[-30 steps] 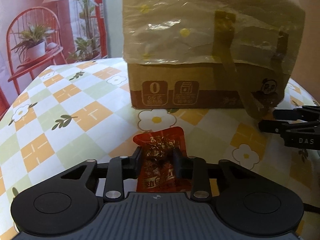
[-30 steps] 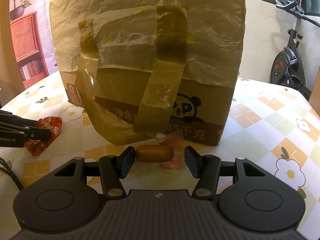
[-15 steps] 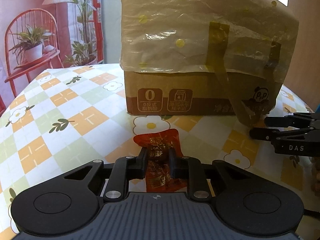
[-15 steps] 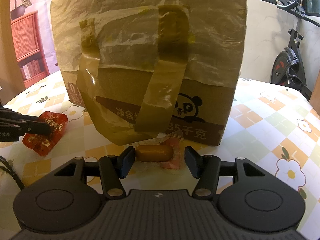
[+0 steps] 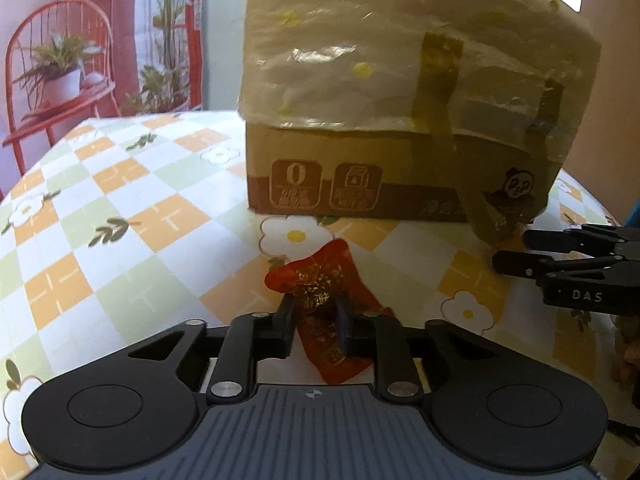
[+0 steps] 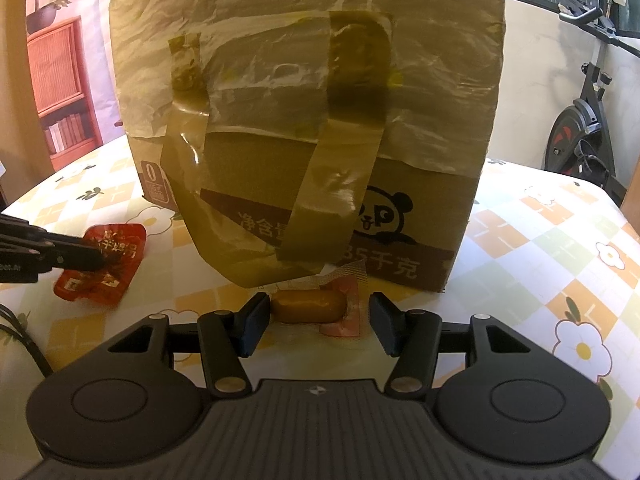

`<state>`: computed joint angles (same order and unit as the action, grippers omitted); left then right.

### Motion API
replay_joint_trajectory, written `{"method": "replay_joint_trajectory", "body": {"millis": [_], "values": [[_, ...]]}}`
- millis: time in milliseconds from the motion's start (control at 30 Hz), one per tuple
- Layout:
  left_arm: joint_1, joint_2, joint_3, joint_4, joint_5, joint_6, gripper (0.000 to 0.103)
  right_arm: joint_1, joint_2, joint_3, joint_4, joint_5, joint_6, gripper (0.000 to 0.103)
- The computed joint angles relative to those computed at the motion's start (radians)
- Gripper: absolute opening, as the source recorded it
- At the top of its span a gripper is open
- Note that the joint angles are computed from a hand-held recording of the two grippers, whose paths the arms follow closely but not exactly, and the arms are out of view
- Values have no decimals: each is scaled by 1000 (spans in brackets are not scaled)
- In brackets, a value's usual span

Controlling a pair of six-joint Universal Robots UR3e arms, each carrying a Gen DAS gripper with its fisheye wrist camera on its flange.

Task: Organize snacks
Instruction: 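Grasp the red candy bag with the left tool while the right tool positions over the orange sausage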

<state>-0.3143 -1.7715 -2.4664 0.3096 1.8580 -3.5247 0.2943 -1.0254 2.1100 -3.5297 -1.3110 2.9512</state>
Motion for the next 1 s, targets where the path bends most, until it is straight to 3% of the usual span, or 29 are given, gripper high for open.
{"method": "replay_joint_trajectory", "body": {"millis": [267,633,1000], "values": [[-8,-31,37,-13,7,18,32,-6,-2,2,4,10,-3,58],[-25,-141,147,2,22,83,56,-19,-9,8,11,28,-6,58],[-27,-199,194,46,-3,137,48,-24,-12,8,15,36,-7,58]]}}
